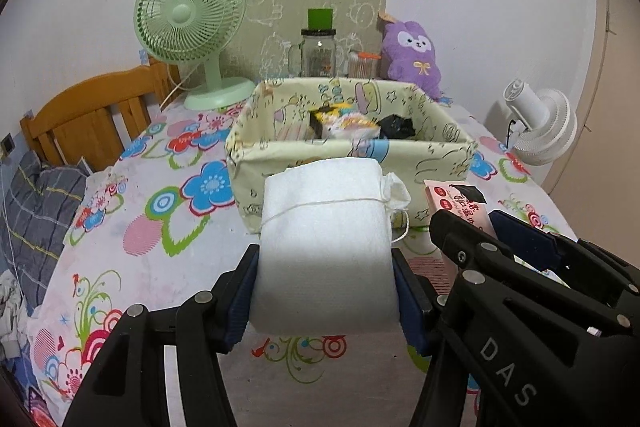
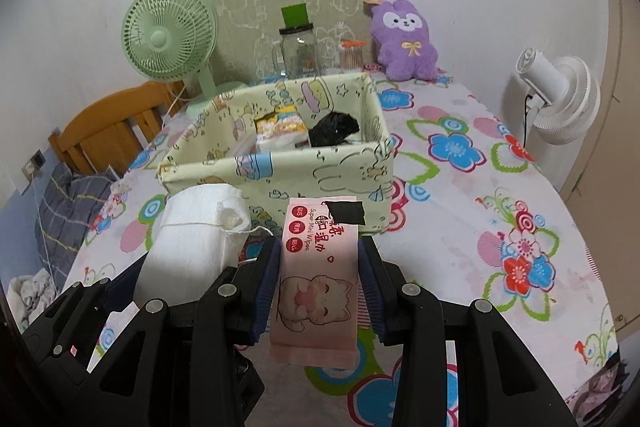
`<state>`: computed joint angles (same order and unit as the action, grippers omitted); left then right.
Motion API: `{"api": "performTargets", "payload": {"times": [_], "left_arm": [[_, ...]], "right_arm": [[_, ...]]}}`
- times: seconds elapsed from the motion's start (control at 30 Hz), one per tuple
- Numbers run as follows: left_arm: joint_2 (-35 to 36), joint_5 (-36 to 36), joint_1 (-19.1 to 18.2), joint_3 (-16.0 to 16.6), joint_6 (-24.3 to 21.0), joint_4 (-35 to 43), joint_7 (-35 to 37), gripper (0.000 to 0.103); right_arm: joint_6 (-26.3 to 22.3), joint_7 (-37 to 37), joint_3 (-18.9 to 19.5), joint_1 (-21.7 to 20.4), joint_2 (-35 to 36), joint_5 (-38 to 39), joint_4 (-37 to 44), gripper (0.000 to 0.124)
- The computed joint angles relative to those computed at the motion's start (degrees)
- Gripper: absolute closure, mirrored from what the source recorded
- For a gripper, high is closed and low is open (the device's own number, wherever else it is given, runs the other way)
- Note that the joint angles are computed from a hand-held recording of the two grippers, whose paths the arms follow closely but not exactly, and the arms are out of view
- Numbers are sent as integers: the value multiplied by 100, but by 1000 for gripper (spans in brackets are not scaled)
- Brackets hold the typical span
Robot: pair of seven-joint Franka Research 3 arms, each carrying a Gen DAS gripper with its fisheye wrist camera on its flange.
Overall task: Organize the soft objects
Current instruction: 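Carry the white bundle and pink packet up and over the fabric box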
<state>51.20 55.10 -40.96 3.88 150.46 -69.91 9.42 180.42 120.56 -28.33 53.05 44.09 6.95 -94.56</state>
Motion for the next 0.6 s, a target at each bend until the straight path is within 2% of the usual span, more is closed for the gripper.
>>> {"api": "performTargets", "payload": {"times": [0.6], "left_arm": [[-339,578,-83,62,-19,-62,-305,40]], "right_arm": [[257,-126,-907,796,-216,345,-323,81]]}}
